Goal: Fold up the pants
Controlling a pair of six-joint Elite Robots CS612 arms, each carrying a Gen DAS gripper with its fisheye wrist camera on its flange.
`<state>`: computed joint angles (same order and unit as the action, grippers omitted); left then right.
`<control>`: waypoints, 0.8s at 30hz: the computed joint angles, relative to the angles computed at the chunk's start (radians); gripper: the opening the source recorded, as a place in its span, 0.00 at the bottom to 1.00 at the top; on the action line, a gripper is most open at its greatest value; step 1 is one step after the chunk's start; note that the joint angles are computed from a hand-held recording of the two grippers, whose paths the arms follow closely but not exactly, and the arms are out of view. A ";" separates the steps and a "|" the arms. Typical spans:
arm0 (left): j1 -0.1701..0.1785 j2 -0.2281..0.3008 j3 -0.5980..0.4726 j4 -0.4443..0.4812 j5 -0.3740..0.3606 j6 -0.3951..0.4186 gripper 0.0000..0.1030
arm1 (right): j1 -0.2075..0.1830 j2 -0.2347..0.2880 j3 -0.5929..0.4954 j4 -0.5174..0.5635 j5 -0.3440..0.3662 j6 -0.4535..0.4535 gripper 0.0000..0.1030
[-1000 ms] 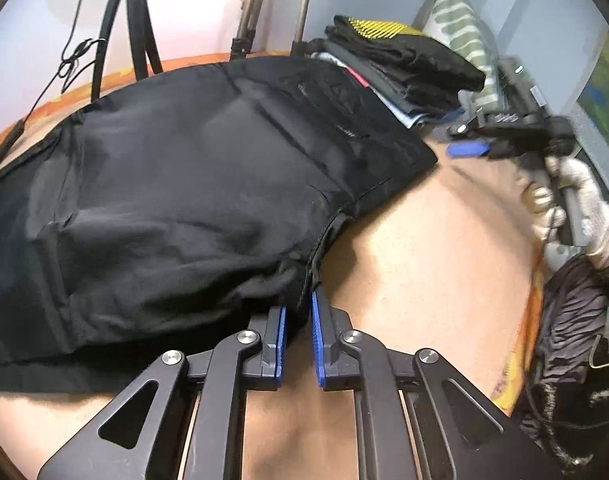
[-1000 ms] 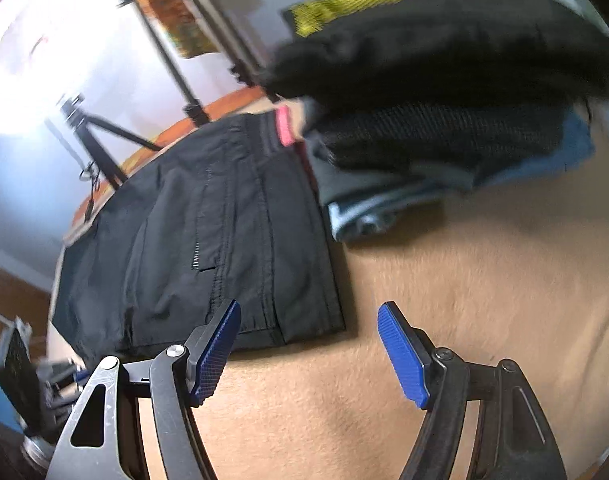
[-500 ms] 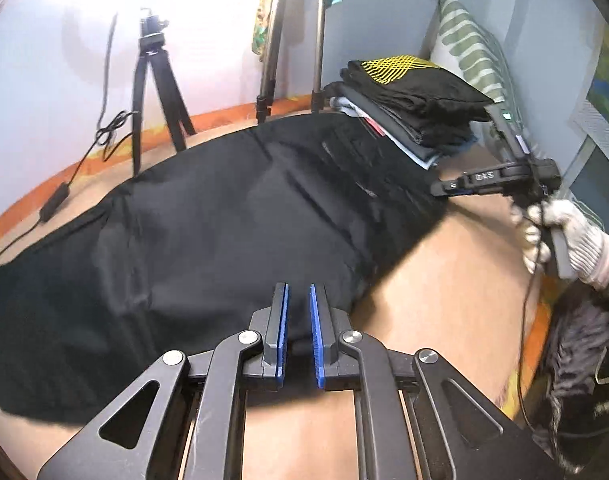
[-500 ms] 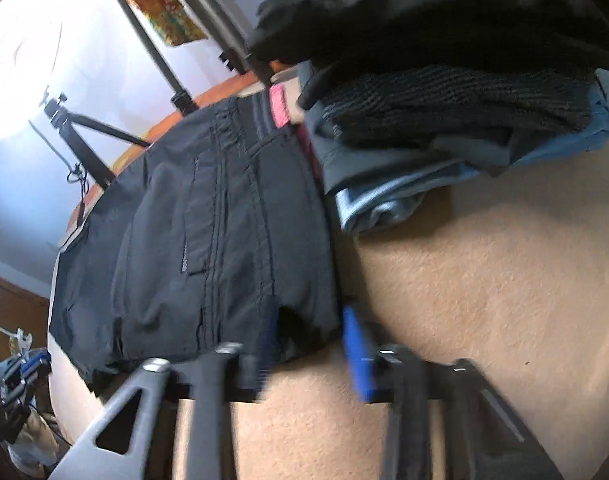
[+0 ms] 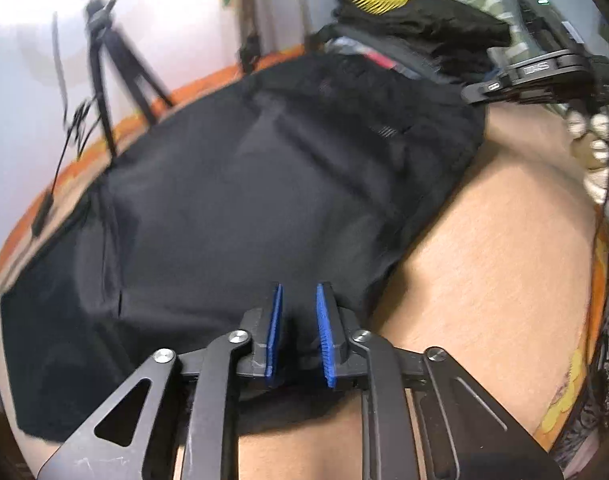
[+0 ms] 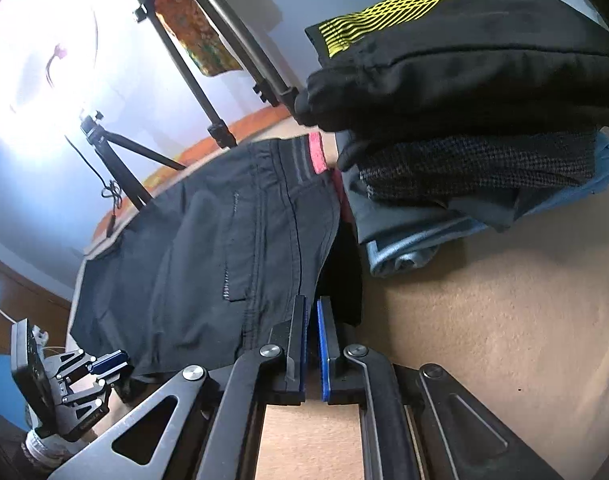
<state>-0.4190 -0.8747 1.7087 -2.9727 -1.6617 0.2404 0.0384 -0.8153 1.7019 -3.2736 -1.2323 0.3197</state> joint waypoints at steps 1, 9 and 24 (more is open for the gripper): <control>-0.008 -0.003 0.001 -0.017 -0.006 0.009 0.38 | -0.003 0.000 0.002 -0.001 0.009 0.003 0.02; -0.076 0.039 -0.075 -0.030 -0.138 0.058 0.47 | -0.032 0.005 0.011 -0.034 0.136 0.054 0.02; -0.166 0.136 -0.200 0.002 -0.021 0.112 0.47 | -0.076 0.007 0.024 -0.058 0.210 0.097 0.25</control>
